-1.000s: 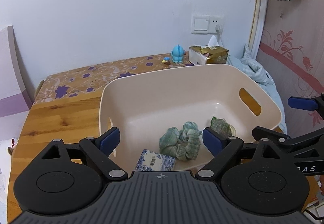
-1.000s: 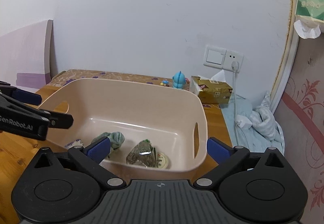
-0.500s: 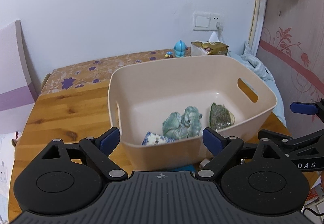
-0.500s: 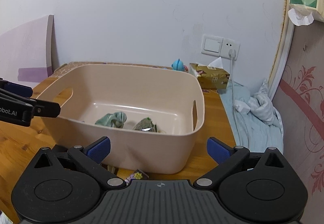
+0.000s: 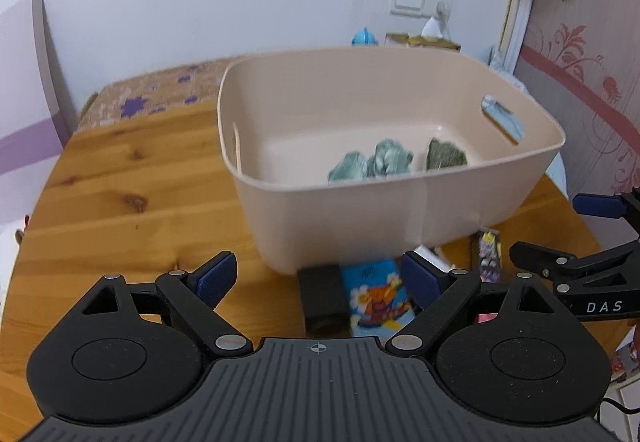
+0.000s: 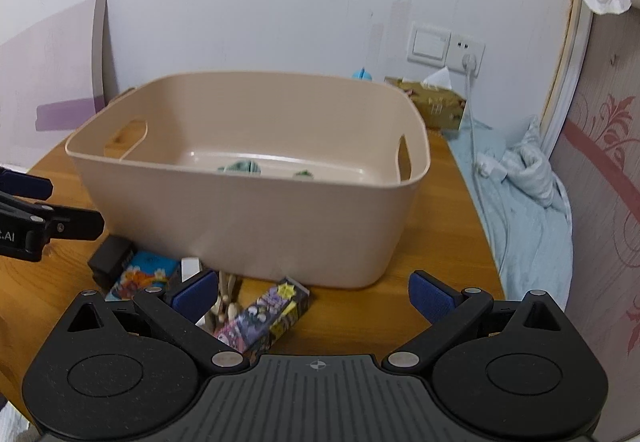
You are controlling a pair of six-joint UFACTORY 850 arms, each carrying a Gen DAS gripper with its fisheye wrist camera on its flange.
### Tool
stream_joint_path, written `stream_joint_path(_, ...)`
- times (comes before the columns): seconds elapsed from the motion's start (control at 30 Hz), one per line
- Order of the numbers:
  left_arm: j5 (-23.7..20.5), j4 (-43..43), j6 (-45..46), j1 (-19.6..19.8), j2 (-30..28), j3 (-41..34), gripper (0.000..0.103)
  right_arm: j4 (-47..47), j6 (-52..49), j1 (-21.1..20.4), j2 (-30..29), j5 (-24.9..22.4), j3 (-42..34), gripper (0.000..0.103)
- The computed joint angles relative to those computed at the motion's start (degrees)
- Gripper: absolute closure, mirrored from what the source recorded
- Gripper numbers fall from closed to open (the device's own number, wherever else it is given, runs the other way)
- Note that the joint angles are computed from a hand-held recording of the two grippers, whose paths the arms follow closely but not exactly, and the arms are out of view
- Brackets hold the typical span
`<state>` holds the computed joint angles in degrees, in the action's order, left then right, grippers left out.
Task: Organize objects
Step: 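Withdraw both tools from the bin toward the remaining boxes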
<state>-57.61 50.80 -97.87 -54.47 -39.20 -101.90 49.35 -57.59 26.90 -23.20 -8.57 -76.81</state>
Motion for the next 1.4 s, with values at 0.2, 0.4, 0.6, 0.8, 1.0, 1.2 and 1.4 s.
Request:
stream_joint_path(0.2,1.6,-1.6,-1.3,0.4,0.0,1.7,0.013,-9.0,9.5,0.5,-1.2,-1.2,-0.2,0.0)
stream_joint_path(0.4,1.3,-2.8,-1.6,0.5,-0.5,1.9,0.013,-7.8,8.6,0.6,-2.8,-4.0,-1.2,0.0)
stream_joint_path(0.6,0.4,-3.8,-2.0,1.0,-1.3,1.6,0.013,-3.9,4.8,0.2,-4.5,-7.4,-3.1,0.0)
stream_joint_path(0.8,1.0,-5.2,-1.3,1.6,-1.4,2.0,0.013,-7.2,8.6,0.3,-5.4,-8.6,-4.7,0.0)
stream_joint_path(1.0,2.0,-5.5,-1.0,1.9,-1.6,2.0,0.013,-8.7,10.0,0.1,-5.5,-10.8,-5.2,0.0)
stream_joint_path(1.2,3.5,-4.8,-1.6,2.0,-1.5,2.6,0.013,-19.9,18.6,1.1,-4.3,-8.9,-3.7,0.0)
stream_joint_path(1.4,5.4,-4.3,-3.6,2.3,-0.6,4.5,0.013,-30.9,28.9,1.8,-4.2,-7.6,-3.0,0.0)
